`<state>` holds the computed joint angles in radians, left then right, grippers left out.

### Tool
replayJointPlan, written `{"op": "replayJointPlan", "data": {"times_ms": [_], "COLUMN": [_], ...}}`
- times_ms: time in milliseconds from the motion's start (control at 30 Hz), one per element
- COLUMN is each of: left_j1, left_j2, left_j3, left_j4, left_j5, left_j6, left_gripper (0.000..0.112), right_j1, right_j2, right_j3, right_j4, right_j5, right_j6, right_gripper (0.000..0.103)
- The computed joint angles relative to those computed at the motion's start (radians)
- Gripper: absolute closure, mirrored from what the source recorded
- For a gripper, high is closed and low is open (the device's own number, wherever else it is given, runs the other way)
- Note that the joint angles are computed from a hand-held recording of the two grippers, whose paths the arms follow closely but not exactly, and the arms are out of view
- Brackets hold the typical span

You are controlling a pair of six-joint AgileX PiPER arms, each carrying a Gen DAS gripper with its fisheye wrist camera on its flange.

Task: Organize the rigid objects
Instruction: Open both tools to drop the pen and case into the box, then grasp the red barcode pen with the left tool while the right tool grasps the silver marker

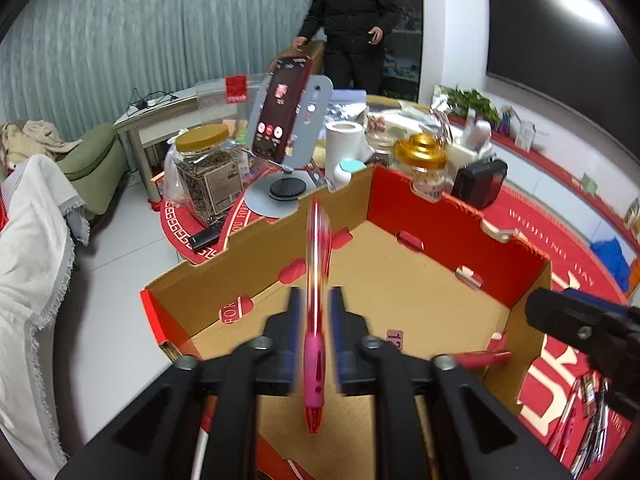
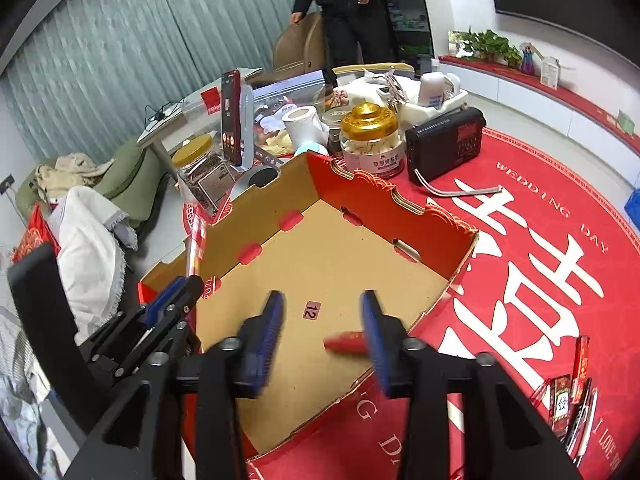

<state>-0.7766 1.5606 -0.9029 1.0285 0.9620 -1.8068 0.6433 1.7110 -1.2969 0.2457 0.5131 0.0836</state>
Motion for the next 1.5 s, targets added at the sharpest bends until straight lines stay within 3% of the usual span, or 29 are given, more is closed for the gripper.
{"op": "replayJointPlan", "data": {"times_ms": [33, 100, 200, 233, 267, 433, 567, 767, 833, 1033, 1100, 1233, 1433, 1500], "left_j1": [0.008, 0.005, -0.017, -0.020, -0.025, -0.127, -0.261, -0.374, -0.372, -0.324, -0.297, -0.293, -0.294, -0.273], "left_j2": [0.007, 0.002, -0.005, -0.007, -0.011, -0.041, 0.001, 0.240, 0.339, 0.603, 0.597, 0.591, 0.680, 0.670], "left_j3": [-0.005, 0.008, 0.012, 0.008, 0.004, -0.018, -0.101, -0.356, -0.461, -0.743, -0.721, -0.687, -0.790, -0.771], "left_j4": [-0.009, -0.002, 0.017, 0.011, 0.000, -0.017, -0.029, -0.103, -0.140, -0.226, -0.282, -0.328, -0.298, -0.300], "left_j5": [-0.011, -0.026, -0.013, -0.013, -0.014, 0.015, 0.034, 0.016, 0.020, 0.128, 0.078, 0.001, 0.086, 0.063], "left_j6": [0.021, 0.009, -0.013, -0.005, 0.010, 0.031, 0.091, 0.323, 0.420, 0.667, 0.687, 0.685, 0.702, 0.676], "left_gripper": [0.032, 0.009, 0.009, 0.009, 0.009, 0.009, 0.009, 0.009, 0.009, 0.009, 0.009, 0.009, 0.009, 0.009], "right_j1": [-0.007, -0.020, -0.038, -0.049, -0.067, -0.181, -0.401, -0.830, -0.949, -1.245, -1.316, -1.345, -1.356, -1.359], "right_j2": [-0.005, -0.024, -0.051, -0.061, -0.083, -0.243, -0.393, -0.527, -0.556, -0.583, -0.577, -0.543, -0.519, -0.520], "right_j3": [0.008, 0.032, 0.057, 0.070, 0.101, 0.309, 0.517, 0.700, 0.736, 0.805, 0.812, 0.818, 0.817, 0.815], "right_j4": [0.015, 0.033, 0.023, 0.037, 0.076, 0.152, 0.218, 0.319, 0.357, 0.433, 0.453, 0.478, 0.506, 0.501], "right_j5": [-0.002, -0.013, 0.006, 0.019, 0.018, 0.010, 0.053, 0.190, 0.238, 0.376, 0.408, 0.401, 0.408, 0.408], "right_j6": [-0.004, 0.000, 0.013, -0.001, -0.034, -0.105, -0.164, -0.381, -0.472, -0.726, -0.792, -0.848, -0.887, -0.892], "right_gripper": [0.031, 0.019, 0.017, 0.005, 0.001, 0.001, 0.001, 0.001, 0.001, 0.001, 0.001, 0.001, 0.001, 0.001]}}
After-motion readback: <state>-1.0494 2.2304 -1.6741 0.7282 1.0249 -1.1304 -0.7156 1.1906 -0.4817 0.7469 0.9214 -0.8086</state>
